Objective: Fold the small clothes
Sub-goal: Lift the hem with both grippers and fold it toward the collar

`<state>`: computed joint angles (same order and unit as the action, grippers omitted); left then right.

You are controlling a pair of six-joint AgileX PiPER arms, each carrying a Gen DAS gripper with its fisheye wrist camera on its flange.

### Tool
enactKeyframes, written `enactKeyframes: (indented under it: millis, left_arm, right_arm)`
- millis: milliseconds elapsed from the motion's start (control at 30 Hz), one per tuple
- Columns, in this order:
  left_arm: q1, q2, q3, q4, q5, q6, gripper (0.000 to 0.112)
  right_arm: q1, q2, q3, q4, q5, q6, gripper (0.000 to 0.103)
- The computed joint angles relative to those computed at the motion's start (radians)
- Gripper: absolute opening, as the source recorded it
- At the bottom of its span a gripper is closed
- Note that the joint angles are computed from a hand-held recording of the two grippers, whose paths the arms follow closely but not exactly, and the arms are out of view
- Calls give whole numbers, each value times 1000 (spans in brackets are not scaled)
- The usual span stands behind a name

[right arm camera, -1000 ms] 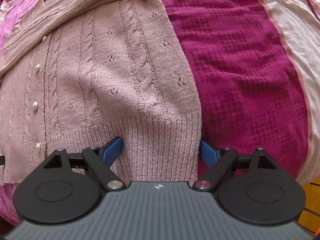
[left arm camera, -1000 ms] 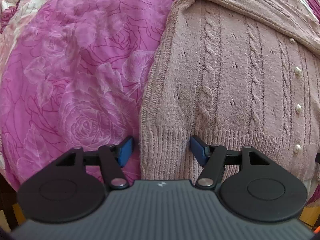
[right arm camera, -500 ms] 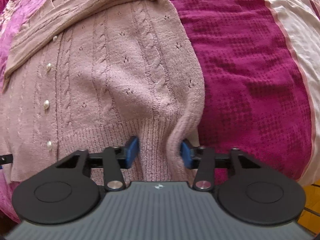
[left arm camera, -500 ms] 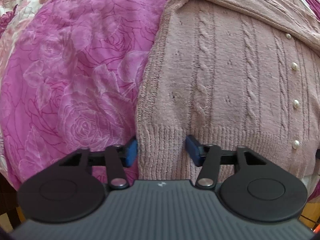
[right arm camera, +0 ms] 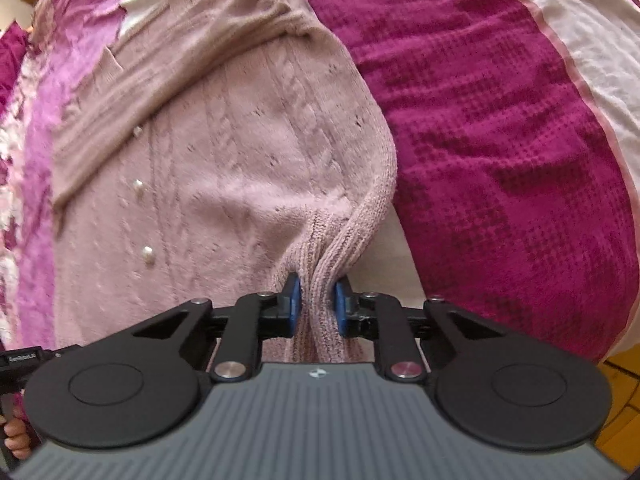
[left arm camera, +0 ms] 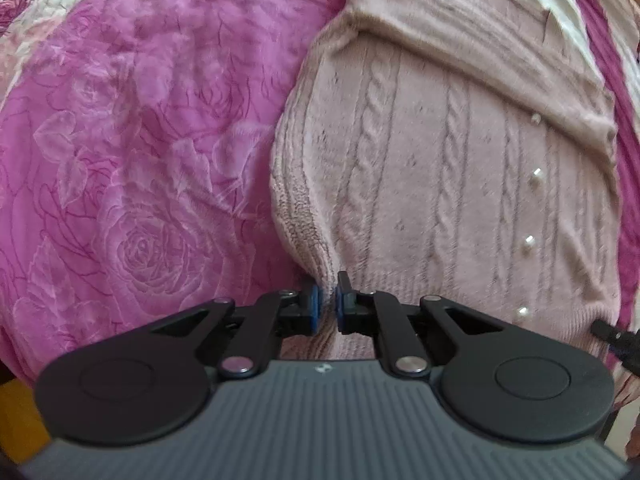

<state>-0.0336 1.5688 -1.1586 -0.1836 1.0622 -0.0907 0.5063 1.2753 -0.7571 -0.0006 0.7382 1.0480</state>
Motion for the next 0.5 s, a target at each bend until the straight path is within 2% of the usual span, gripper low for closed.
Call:
enactKeyframes:
  millis: [400, 433, 500]
  left_arm:
    - [-4, -42, -169, -55, 63, -103, 10]
    - [-6, -27, -161, -60, 32, -105, 10]
    - [-14, -25, -200, -51, 48, -136, 10]
  right_arm:
    - [-138, -44, -148, 136, 64, -232, 18]
    - [-146, -45, -163, 142, 74, -245, 18]
    - [-165, -44, -197, 161, 86, -273, 18]
